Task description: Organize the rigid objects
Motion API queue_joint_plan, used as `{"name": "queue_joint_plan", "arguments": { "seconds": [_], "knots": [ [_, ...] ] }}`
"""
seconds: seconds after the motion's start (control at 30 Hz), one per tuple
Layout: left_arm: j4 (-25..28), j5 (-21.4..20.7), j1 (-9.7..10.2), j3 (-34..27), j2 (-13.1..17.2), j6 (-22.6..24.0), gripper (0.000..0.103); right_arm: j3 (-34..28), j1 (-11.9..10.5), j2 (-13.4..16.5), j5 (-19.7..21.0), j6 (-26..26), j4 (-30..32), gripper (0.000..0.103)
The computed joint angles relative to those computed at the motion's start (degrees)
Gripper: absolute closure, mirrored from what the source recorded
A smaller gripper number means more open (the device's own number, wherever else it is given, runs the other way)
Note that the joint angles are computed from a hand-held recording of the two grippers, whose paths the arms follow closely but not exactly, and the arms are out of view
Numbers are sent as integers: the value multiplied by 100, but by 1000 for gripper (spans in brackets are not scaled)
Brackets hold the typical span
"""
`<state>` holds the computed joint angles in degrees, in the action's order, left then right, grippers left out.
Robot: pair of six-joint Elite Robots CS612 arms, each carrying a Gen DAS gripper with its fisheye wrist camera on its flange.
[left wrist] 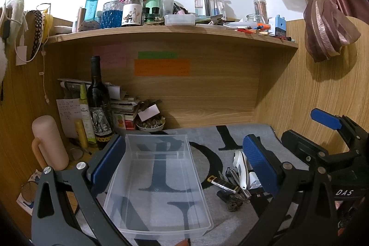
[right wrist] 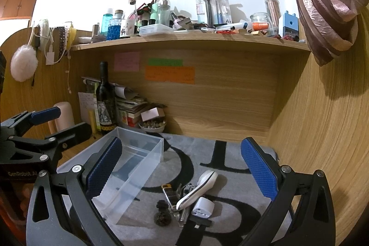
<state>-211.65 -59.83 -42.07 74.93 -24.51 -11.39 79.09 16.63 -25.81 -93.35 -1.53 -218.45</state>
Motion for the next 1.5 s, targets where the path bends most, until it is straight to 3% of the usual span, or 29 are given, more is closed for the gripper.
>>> {"name": "queue_joint_plan", "arguments": {
  "seconds": [1.03,1.33,1.5],
  "knots": [
    [19,-59,15,-46,52,-35,0,-23,-4,-4,152,68,164,0],
    [342,-655,211,-140,88,-330,0,-188,-48,63,198,181,502,0],
    [626,-710,351,-216,111,-529,1,-314,-103,116,146,368,810,0]
  ]
}}
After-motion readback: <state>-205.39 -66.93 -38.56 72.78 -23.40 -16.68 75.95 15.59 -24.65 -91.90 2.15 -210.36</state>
